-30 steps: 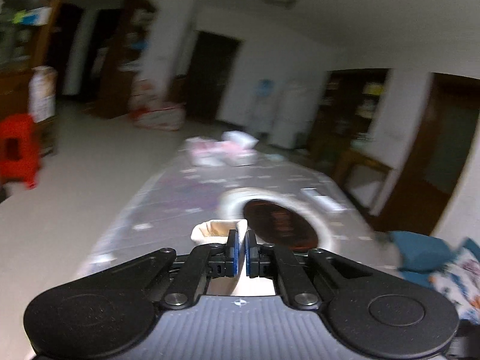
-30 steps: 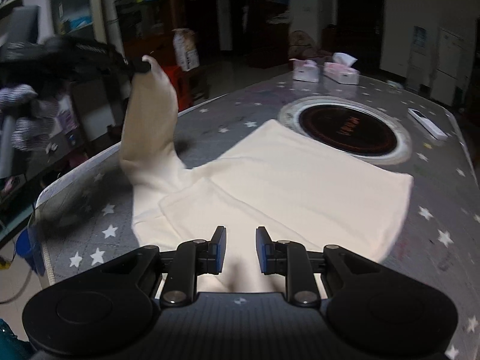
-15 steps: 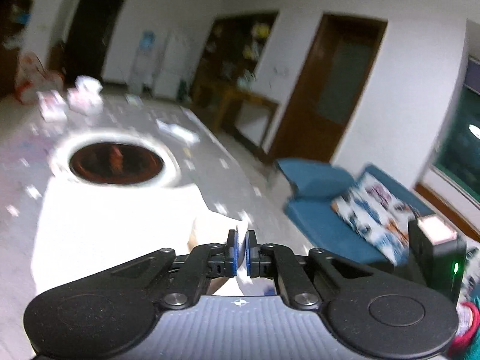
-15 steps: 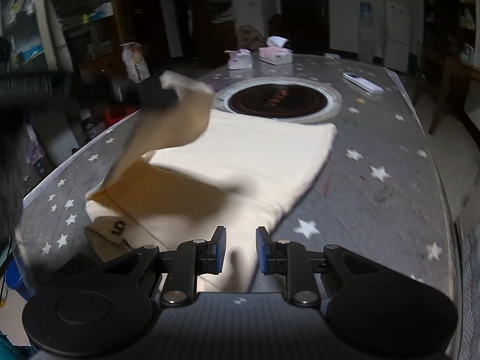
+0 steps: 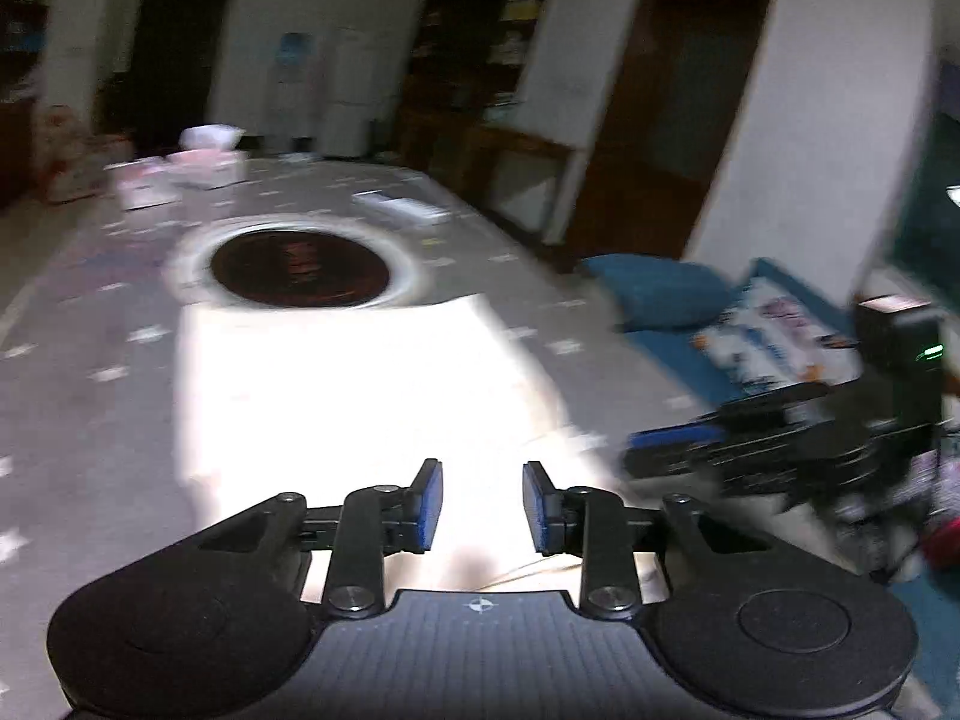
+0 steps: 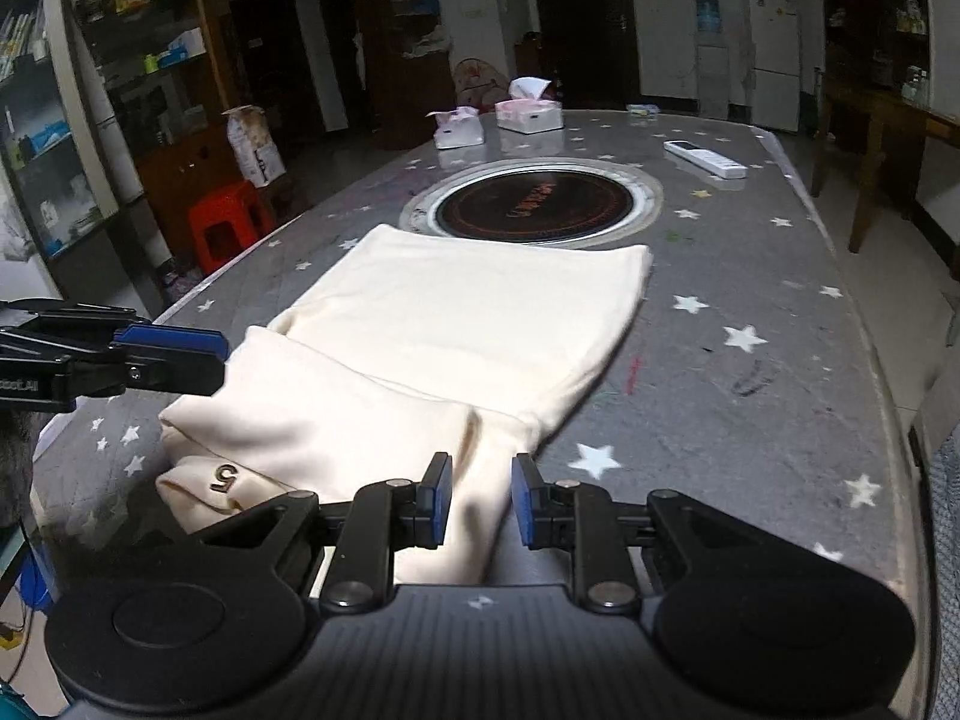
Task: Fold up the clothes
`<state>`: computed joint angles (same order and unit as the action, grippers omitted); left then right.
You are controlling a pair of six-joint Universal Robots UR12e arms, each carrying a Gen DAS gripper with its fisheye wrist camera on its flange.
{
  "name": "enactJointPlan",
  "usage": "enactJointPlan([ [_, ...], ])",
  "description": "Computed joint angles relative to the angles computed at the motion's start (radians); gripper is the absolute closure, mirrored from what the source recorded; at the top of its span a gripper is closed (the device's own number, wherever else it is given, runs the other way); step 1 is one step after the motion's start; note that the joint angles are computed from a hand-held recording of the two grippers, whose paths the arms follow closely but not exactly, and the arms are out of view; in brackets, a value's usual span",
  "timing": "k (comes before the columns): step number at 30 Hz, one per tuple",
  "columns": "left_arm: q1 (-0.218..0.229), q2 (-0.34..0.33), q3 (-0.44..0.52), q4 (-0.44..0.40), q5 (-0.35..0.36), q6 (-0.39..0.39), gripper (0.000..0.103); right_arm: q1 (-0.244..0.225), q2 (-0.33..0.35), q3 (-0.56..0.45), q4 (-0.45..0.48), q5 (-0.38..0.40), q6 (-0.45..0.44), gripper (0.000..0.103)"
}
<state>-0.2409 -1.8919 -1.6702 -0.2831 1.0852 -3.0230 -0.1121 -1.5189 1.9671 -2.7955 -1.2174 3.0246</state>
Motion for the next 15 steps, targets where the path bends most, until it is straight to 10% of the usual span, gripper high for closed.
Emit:
enactJointPlan([
  [15, 0.043, 0.062, -0.096, -0.069, 0.136, 0.119, 0.058, 0.044, 0.032, -0.030, 0.079, -0.044, -0.005, 0.082],
])
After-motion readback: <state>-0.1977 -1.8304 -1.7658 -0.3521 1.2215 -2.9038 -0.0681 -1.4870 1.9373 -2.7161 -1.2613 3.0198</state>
